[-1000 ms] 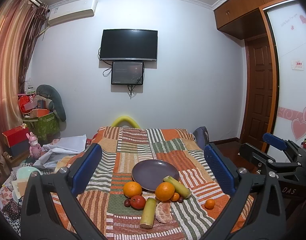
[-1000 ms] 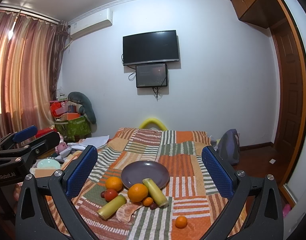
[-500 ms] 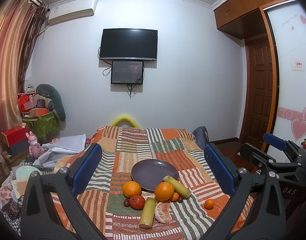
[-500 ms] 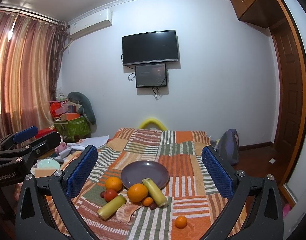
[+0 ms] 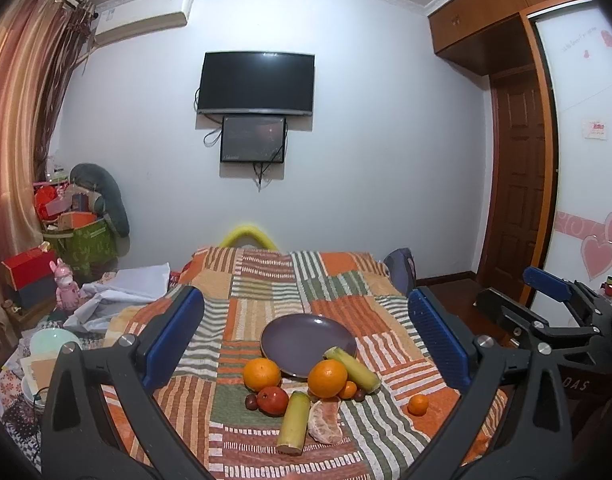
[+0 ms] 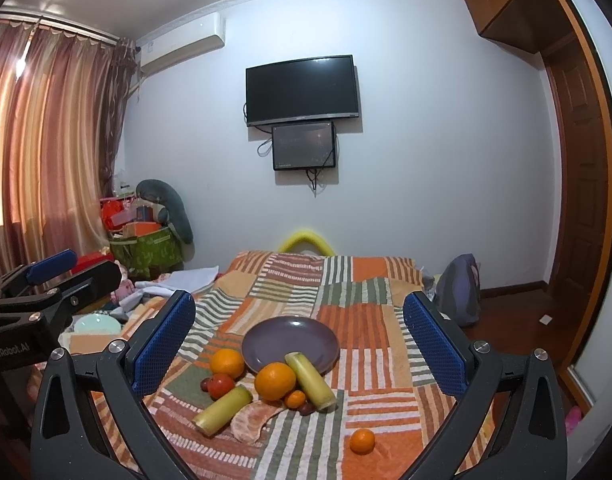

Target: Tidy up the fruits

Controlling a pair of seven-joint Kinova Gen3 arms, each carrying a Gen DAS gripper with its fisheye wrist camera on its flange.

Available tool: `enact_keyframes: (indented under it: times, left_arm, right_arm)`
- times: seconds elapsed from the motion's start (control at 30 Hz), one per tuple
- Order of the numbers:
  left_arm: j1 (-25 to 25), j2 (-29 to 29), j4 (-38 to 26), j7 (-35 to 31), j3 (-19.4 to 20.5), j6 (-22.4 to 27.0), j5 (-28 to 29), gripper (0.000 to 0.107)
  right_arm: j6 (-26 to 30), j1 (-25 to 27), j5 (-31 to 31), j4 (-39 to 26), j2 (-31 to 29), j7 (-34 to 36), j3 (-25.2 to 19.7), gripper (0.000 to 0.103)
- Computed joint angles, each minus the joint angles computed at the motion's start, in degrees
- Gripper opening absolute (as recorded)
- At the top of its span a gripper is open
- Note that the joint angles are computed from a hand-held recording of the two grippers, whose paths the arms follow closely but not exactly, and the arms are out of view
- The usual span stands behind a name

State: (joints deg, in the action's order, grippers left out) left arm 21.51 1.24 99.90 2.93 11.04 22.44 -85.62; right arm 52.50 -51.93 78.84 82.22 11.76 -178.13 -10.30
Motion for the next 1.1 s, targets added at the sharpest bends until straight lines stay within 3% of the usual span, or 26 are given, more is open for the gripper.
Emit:
enact_keyframes:
  times: [0.07, 0.2, 0.3, 0.4, 0.47, 0.57, 0.7, 0.9, 1.1]
  left_arm:
    - [-3.31, 0.62, -1.12, -4.66, 3.1, 0.21, 4.61, 0.103]
    - [-13.91, 2.19, -3.15, -13.98, 13.38, 0.79, 13.46, 0.102]
    - [-21.88, 3.94, -4.34, -20.97, 20.39, -0.6, 20.39, 0.085]
    - [-29.32, 6.2, -5.88, -27.96, 28.21, 0.41, 26.34, 0.083]
    - [-31.03, 7.66, -6.86, -32.62, 30.04, 0.89, 29.47, 0.083]
    - [-27.84, 10.04, -8.99, -39.61, 26.67, 2.14, 34.53, 0.083]
    - [-27.6, 14.35, -12.57, -48.93, 27.1, 5.8, 41.22, 0.083]
    - [-19.32, 19.69, -17.72, -62.52, 16.63, 10.13, 53.94, 0.067]
    - [-15.19, 24.43, -23.29, -74.44, 8.99, 15.37, 67.92, 0.05]
  right_arm:
    - [1.6, -0.38, -0.18, -0.48, 0.45, 0.15, 0.09, 0.103]
    - [2.59, -0.05, -2.3, -1.02, 0.97, 2.1, 0.42, 0.102]
    - [2.03, 1.06, -6.23, -1.94, 1.34, 5.29, 0.73, 0.092]
    - [1.05, 2.49, -11.07, -2.56, 1.67, 8.46, 1.38, 0.085]
    - [-0.07, 3.53, -14.18, -2.21, 1.54, 10.29, 1.84, 0.082]
    - [-0.59, 4.25, -18.99, -2.09, 1.73, 13.39, 3.31, 0.078]
    - [-1.41, 8.8, -28.04, -2.45, 2.22, 19.78, 2.46, 0.078]
    - [-0.55, 12.23, -40.46, -3.75, 3.38, 29.55, 3.85, 0.078]
    - [-1.95, 14.19, -48.01, -3.56, 4.52, 34.22, 4.48, 0.078]
